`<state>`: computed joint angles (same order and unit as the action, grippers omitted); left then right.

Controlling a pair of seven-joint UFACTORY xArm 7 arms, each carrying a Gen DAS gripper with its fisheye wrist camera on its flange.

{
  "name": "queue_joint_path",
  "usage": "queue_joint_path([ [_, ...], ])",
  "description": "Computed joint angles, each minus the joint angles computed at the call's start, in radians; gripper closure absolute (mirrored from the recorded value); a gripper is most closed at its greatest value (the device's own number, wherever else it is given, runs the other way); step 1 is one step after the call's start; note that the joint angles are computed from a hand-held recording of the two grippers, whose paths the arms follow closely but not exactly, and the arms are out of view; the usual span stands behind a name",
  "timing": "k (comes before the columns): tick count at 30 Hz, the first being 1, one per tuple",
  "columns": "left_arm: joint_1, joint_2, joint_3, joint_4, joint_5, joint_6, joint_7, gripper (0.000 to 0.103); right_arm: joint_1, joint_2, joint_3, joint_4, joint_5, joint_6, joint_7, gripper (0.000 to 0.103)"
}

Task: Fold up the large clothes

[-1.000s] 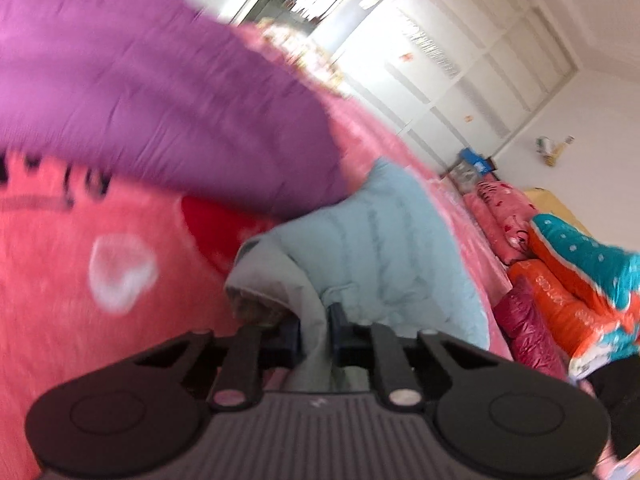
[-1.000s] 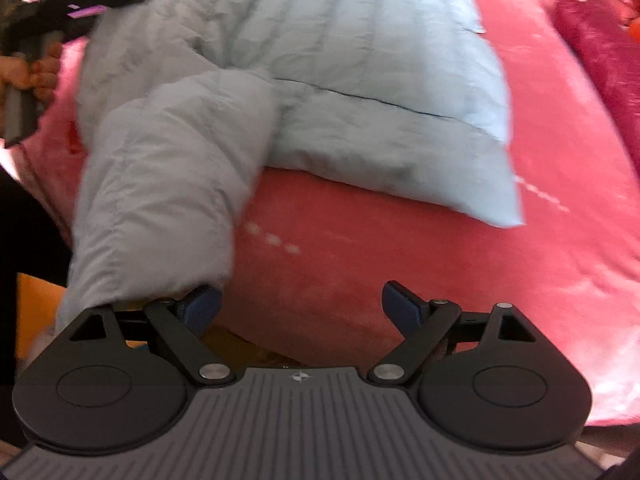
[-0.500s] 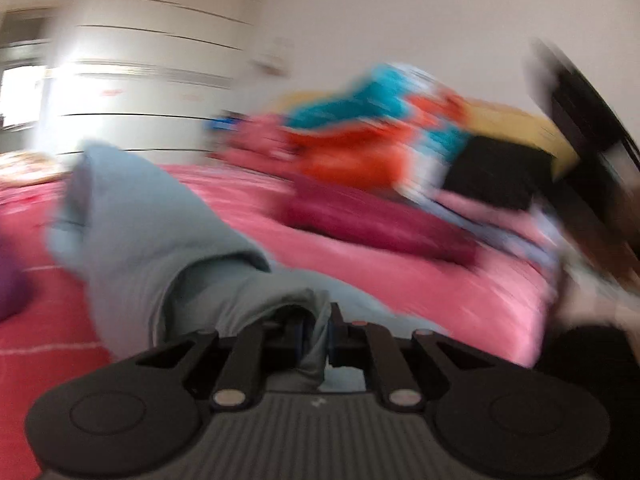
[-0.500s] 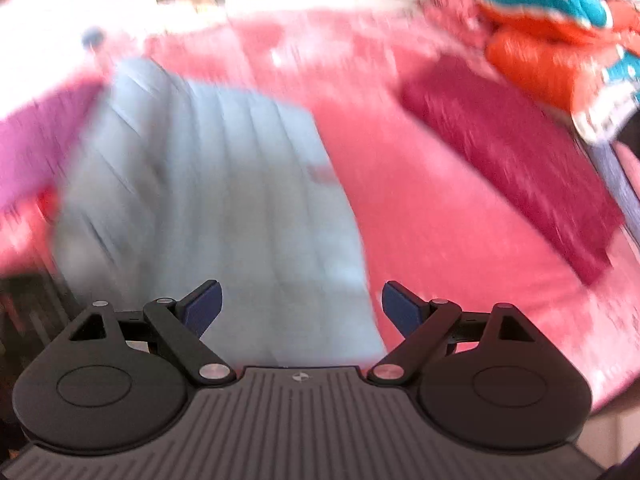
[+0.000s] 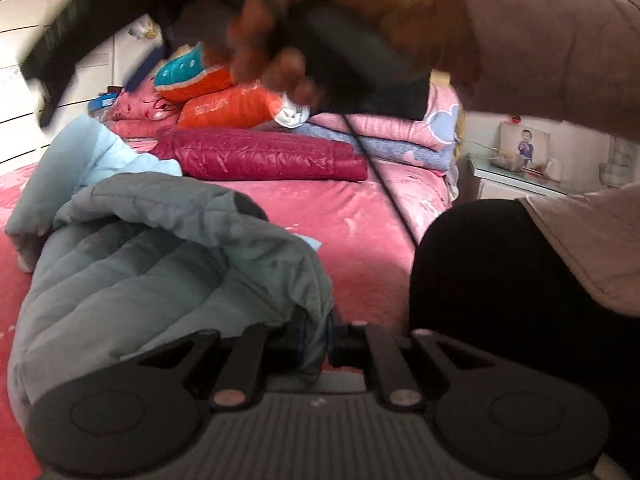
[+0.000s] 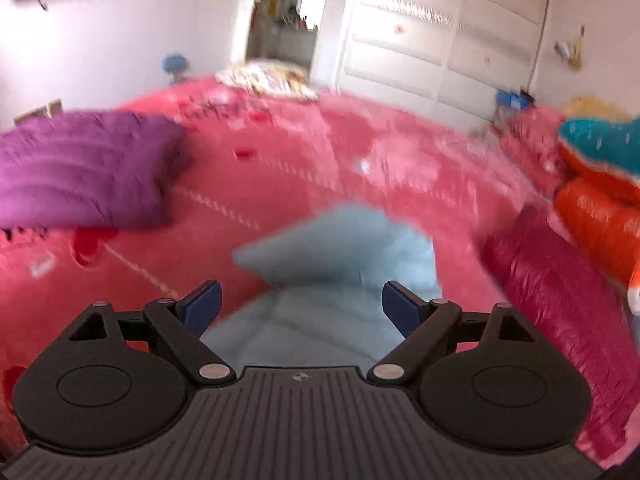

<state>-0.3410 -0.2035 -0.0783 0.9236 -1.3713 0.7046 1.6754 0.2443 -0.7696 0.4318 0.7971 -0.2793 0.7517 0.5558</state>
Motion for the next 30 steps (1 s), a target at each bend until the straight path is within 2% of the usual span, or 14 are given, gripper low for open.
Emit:
queue_joint_path([
  [3, -0.003, -0.001, -0.007, -0.001, 0.0, -0.024, -0.004, 0.096, 0.027, 0.044, -0.034, -0.035, 0.058, 0.008, 0.012, 0.0],
  [7, -0.01, -0.008, -0.01, -0.008, -0.002, -0.046, -0.013, 0.096, 0.044, 0.084, -0.022, -0.074, 0.062, -0.037, 0.049, 0.0],
  [11, -0.02, -0.014, -0.016, -0.015, -0.005, -0.077, -0.028, 0.096, 0.012, 0.135, 0.039, -0.082, -0.049, -0.043, 0.071, 0.0],
  [15, -0.029, -0.036, -0.016, -0.031, -0.008, -0.106, -0.049, 0.095, 0.006, 0.125, 0.042, -0.114, -0.107, -0.056, 0.125, 0.028],
  [16, -0.033, -0.038, -0.019, -0.034, -0.011, -0.119, -0.053, 0.095, 0.011, 0.114, 0.055, -0.101, -0.105, -0.032, 0.15, 0.035],
  [20, -0.05, -0.076, -0.021, -0.062, -0.029, -0.163, -0.07, 0.095, -0.012, 0.046, 0.049, -0.169, -0.1, -0.075, 0.287, 0.048],
  [22, -0.056, -0.101, -0.023, -0.076, -0.022, -0.194, -0.099, 0.092, -0.025, 0.006, 0.043, -0.205, -0.09, -0.093, 0.355, 0.059],
  [25, -0.07, -0.148, -0.025, -0.102, -0.008, -0.258, -0.154, 0.083, -0.032, -0.078, 0.002, -0.282, -0.041, -0.15, 0.45, 0.065],
  [30, -0.097, -0.243, -0.023, -0.169, 0.039, -0.366, -0.272, 0.069, -0.071, -0.255, -0.059, -0.416, 0.05, -0.206, 0.591, 0.065],
])
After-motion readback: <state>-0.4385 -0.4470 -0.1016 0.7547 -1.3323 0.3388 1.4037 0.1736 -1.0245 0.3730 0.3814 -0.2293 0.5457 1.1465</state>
